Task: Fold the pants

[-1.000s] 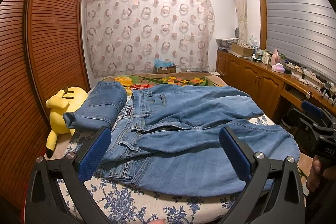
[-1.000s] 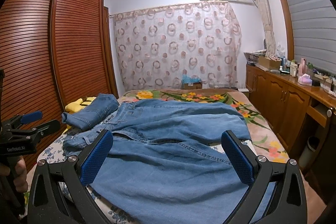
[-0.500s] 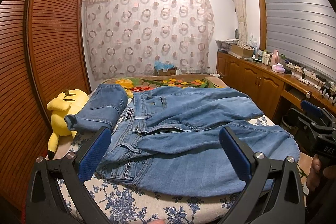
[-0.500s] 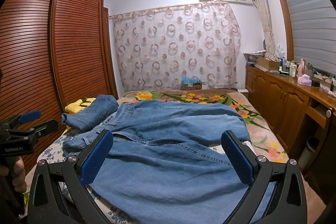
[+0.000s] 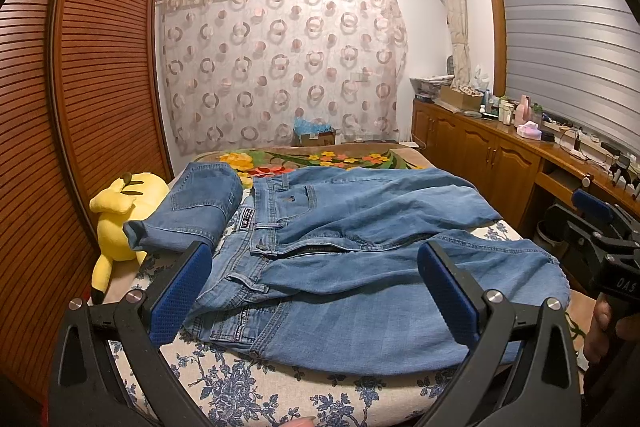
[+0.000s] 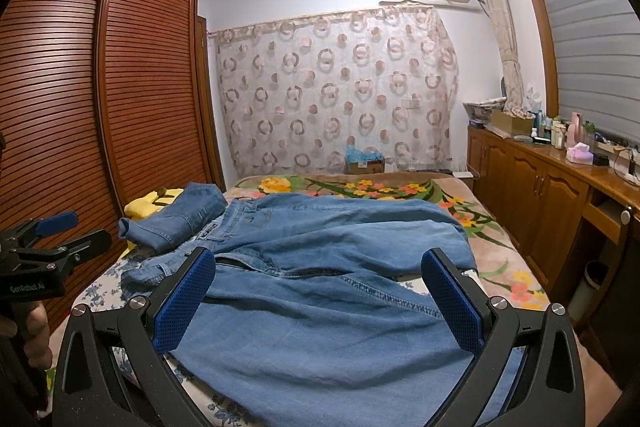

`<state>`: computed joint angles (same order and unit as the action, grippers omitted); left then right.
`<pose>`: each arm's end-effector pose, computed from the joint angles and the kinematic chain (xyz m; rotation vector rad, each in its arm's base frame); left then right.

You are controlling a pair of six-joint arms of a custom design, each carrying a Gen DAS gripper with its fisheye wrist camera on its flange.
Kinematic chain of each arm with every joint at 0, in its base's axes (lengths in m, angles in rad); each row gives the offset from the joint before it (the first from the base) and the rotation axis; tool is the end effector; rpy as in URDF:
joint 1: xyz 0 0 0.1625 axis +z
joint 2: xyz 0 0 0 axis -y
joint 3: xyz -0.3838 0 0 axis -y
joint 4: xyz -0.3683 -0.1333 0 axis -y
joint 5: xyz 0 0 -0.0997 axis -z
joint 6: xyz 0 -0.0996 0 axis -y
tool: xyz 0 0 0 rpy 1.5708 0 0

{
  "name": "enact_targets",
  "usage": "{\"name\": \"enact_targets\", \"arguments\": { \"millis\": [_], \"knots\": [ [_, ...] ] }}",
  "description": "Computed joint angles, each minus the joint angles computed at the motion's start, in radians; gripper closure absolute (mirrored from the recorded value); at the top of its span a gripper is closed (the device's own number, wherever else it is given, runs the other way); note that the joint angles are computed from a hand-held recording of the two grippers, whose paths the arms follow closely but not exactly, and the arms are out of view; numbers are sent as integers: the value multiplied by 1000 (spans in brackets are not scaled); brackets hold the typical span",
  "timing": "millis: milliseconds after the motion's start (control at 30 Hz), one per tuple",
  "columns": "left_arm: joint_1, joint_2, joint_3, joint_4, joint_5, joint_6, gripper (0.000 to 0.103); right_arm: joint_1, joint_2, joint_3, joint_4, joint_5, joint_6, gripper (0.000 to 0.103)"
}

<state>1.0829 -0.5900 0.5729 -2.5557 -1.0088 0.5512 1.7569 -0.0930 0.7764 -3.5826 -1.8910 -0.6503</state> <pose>-0.2160 -0.8045 0.4209 0.8211 2.1631 -1.2299 0.2451 -0.7510 0.0397 0.6112 -2.0300 1.5243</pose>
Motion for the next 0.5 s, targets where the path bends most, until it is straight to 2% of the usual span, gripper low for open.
{"name": "enact_targets", "arguments": {
  "millis": [500],
  "knots": [
    [0, -3, 11, -12, -1, 4, 0, -1, -4, 10, -5, 6, 2, 0]
  ]
}}
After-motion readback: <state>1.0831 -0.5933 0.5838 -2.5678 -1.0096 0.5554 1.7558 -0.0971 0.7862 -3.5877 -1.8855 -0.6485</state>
